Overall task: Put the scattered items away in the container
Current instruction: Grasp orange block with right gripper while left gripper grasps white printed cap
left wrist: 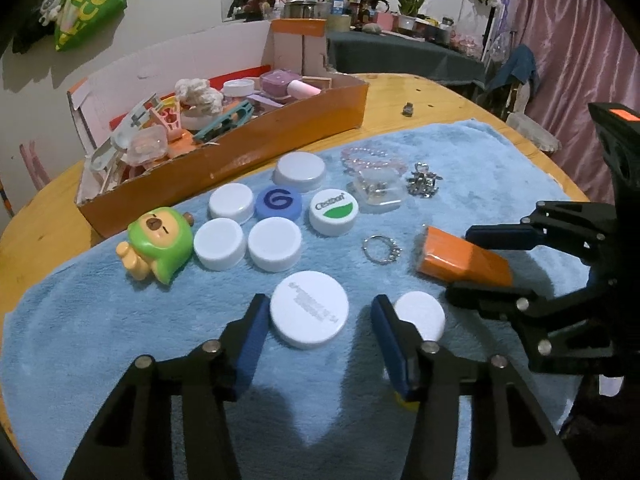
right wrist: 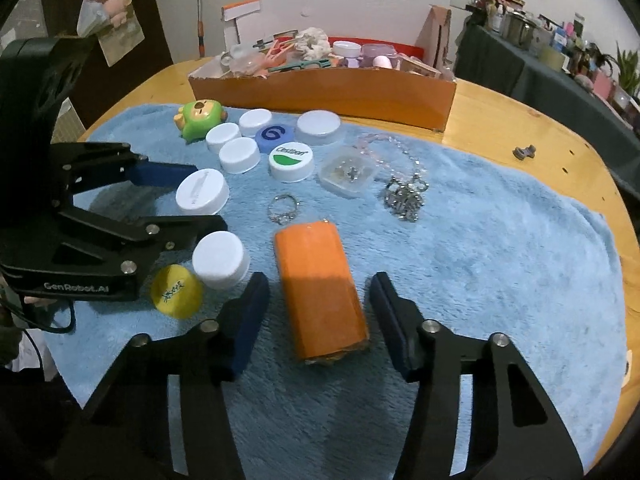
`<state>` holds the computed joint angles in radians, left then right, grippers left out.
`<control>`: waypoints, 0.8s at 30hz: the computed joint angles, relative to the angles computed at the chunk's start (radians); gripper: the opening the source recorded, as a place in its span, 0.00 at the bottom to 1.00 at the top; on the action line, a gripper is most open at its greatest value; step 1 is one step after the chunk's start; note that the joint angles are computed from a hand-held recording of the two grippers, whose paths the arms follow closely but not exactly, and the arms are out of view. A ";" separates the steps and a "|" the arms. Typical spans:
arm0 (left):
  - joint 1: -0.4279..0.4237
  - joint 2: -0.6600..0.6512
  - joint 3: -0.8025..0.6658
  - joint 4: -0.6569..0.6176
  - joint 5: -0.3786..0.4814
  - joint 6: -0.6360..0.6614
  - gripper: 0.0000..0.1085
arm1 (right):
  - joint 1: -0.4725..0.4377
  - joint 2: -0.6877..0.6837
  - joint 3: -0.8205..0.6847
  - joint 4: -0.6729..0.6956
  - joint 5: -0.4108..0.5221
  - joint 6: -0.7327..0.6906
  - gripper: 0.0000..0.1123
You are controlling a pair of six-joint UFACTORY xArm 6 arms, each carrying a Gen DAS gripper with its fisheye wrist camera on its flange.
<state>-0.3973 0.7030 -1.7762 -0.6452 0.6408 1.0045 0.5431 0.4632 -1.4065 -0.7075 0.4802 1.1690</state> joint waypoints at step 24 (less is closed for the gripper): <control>0.005 0.006 -0.017 -0.038 -0.006 0.007 0.38 | 0.003 -0.022 0.018 -0.112 -0.002 0.103 0.31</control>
<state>-0.3918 0.7089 -1.7933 -0.6834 0.6347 1.0113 0.5457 0.4416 -1.3884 -0.8197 0.4780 1.2720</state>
